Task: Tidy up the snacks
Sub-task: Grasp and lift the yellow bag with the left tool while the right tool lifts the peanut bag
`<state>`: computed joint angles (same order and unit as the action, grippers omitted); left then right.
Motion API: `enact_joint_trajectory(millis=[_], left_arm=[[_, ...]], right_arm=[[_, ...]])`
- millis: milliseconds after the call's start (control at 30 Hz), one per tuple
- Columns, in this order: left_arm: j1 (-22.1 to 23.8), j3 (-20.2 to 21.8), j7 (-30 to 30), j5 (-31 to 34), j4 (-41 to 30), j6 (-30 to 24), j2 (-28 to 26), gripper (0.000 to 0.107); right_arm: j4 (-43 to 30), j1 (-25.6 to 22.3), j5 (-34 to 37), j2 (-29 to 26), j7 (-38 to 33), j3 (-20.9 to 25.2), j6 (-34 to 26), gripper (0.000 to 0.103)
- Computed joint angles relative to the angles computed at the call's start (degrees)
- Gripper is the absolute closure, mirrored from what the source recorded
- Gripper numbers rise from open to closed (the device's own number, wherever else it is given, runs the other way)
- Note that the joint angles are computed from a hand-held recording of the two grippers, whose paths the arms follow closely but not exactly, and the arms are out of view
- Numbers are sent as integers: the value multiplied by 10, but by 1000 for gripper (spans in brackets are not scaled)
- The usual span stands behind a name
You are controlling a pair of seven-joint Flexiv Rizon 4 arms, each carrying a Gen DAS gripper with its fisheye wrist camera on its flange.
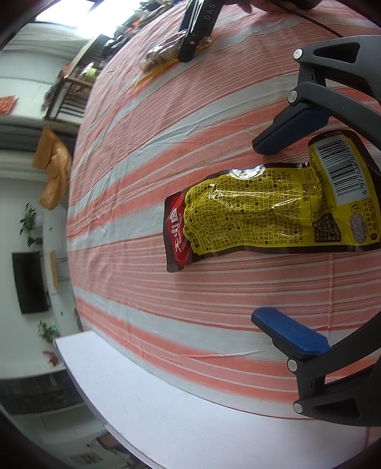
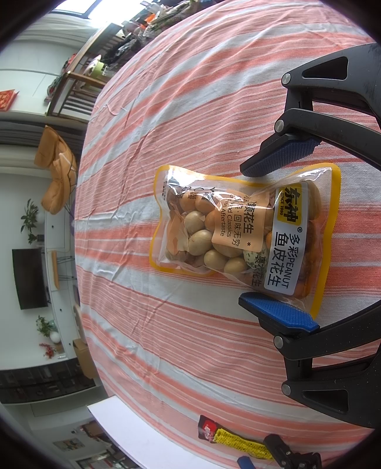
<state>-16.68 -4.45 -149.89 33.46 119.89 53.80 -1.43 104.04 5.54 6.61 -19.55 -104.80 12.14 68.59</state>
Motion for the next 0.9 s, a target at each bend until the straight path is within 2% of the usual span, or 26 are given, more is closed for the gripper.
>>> enact_joint_trajectory(millis=[67, 133, 167, 200, 233, 267, 333, 367, 400, 500, 600, 700, 800, 900], left_arm=[[5, 2, 51, -45, 1, -4, -2, 4], [7, 1, 73, -69, -6, -14, -8, 8], [6, 1, 74, -64, -11, -13, -10, 19], [3, -1, 75, -56, -17, -10, -13, 30], [1, -2, 79, -52, -24, -9, -15, 59], [-4, -6, 81, -42, -41, -36, -20, 67], [-14, -11, 91, -25, -67, -75, -30, 72], [-18, -9, 92, -24, -67, -76, -28, 74], [-18, -3, 88, -30, -56, -59, -20, 75], [-2, 16, 83, -97, 14, 56, 17, 78], [10, 19, 81, -142, 59, 125, 51, 79], [24, 23, 98, -195, 98, 180, 99, 79], [47, 34, 123, -215, 118, 174, 174, 79], [91, 49, 159, -213, 127, 108, 265, 79]], right_arm=[[-16, -11, 14, -4, -22, 13, -29, 10], [-38, -7, 3, -5, -28, 7, -83, 10], [-72, -3, -6, -12, -22, 2, -151, 10], [-91, 2, -11, -17, -17, -4, -185, 10], [-114, 7, -17, -25, -15, -10, -221, 10], [-135, 12, -23, -33, -14, -15, -251, 13], [-151, 20, -35, -39, -6, -26, -272, 33], [-156, 23, -42, -38, 4, -32, -279, 41], [-164, 25, -45, -39, 14, -36, -296, 41], [-178, -2, 14, -28, -3, -24, -329, 41], [-188, -36, 104, -2, -35, -8, -358, 41], [-201, -42, 163, 23, -52, -3, -387, 41], [-227, -30, 222, 51, -66, 8, -421, 41], [-259, 2, 277, 71, -73, 21, -447, 40]])
